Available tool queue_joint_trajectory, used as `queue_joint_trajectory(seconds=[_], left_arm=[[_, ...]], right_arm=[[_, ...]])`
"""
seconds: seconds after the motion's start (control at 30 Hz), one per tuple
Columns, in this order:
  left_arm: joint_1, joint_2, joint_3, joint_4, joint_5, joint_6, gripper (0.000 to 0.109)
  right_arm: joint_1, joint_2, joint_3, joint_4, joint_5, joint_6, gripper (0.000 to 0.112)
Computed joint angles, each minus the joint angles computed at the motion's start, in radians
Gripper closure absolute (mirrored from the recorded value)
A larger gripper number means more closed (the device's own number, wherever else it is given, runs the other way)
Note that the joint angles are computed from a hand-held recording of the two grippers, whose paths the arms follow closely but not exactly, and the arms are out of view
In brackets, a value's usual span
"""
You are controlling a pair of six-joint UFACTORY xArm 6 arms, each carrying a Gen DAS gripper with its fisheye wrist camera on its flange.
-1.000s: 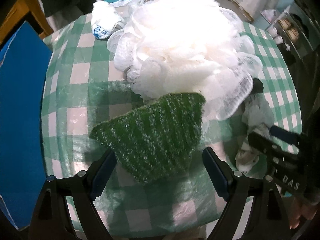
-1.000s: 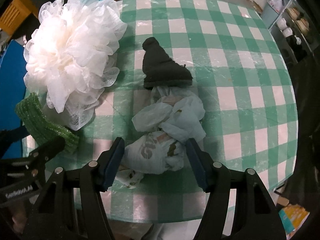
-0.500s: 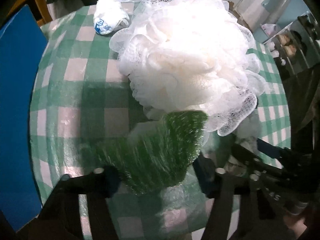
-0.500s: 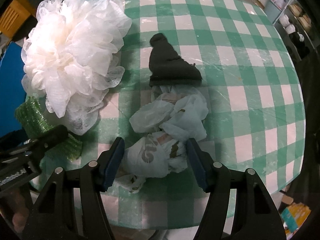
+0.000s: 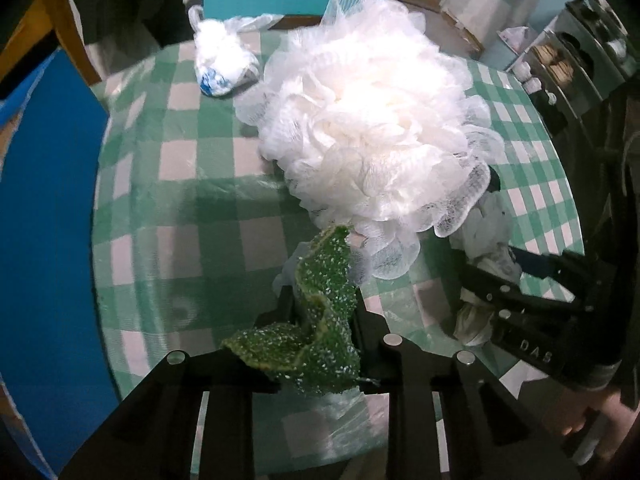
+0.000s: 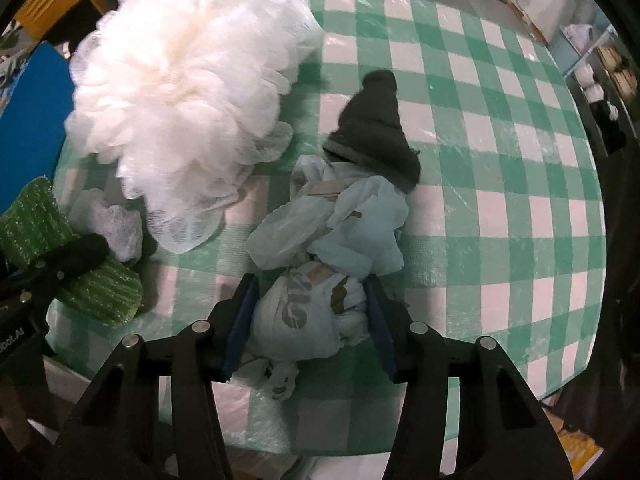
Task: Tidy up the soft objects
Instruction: 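Grasp the green glittery knit item with the left tool while the right tool grasps the white plastic bag, then lift the green knit item with the left tool while the right tool lifts the plastic bag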
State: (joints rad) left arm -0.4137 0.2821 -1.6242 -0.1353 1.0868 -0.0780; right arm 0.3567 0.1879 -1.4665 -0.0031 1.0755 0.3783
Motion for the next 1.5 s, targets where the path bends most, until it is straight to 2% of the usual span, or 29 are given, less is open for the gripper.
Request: queue_joint_trajectory(seconds=[0.23,0.6,0.77,0.9,0.97,1.0,1.07,1.17,1.23,1.3,1.37,1.43,1.5], left_arm=[[0.016,-0.047,0.027,0.021,-0.008,0.024,0.084],[0.048,-0.094,0.064,0.007,-0.075,0.102,0.085],[0.06,-0.004,-0.02,-0.021,0.001,0.184,0.083],[0.052,0.063,-0.072,0.021,0.028,0.161,0.079],[0.044,0.067,-0.07,0.053,0.022,0.146,0.061],[0.04,0.063,-0.064,0.066,0.015,0.143,0.056],[0.028,0.048,-0.043,0.109,-0.004,0.127,0.034],[0.015,0.021,-0.004,0.154,-0.034,0.103,0.027],[0.013,0.014,0.01,0.148,-0.031,0.107,0.028],[0.017,0.011,0.023,0.14,-0.029,0.111,0.033],[0.024,0.012,0.024,0.118,-0.001,0.098,0.061],[0.038,0.004,0.033,0.079,0.022,0.1,0.073],[0.044,-0.014,0.055,0.067,0.024,0.09,0.078]], right_arm=[[0.024,-0.045,0.002,-0.031,-0.002,0.025,0.06],[0.057,-0.1,0.003,-0.07,-0.014,0.033,0.06],[0.063,-0.088,-0.01,-0.061,-0.002,0.02,0.06],[0.064,-0.051,-0.044,-0.036,0.022,0.01,0.06],[0.068,-0.043,-0.05,-0.032,0.032,0.012,0.06],[0.068,-0.039,-0.052,-0.03,0.034,0.011,0.06],[0.069,-0.033,-0.056,-0.027,0.038,0.01,0.06],[0.069,-0.026,-0.067,-0.027,0.042,0.009,0.06],[0.07,-0.019,-0.075,-0.025,0.044,0.009,0.06],[0.07,-0.012,-0.082,-0.024,0.044,0.011,0.06],[0.07,-0.01,-0.086,-0.022,0.046,0.007,0.06],[0.072,-0.006,-0.09,-0.021,0.047,0.004,0.06],[0.073,-0.006,-0.091,-0.02,0.047,0.0,0.06]])
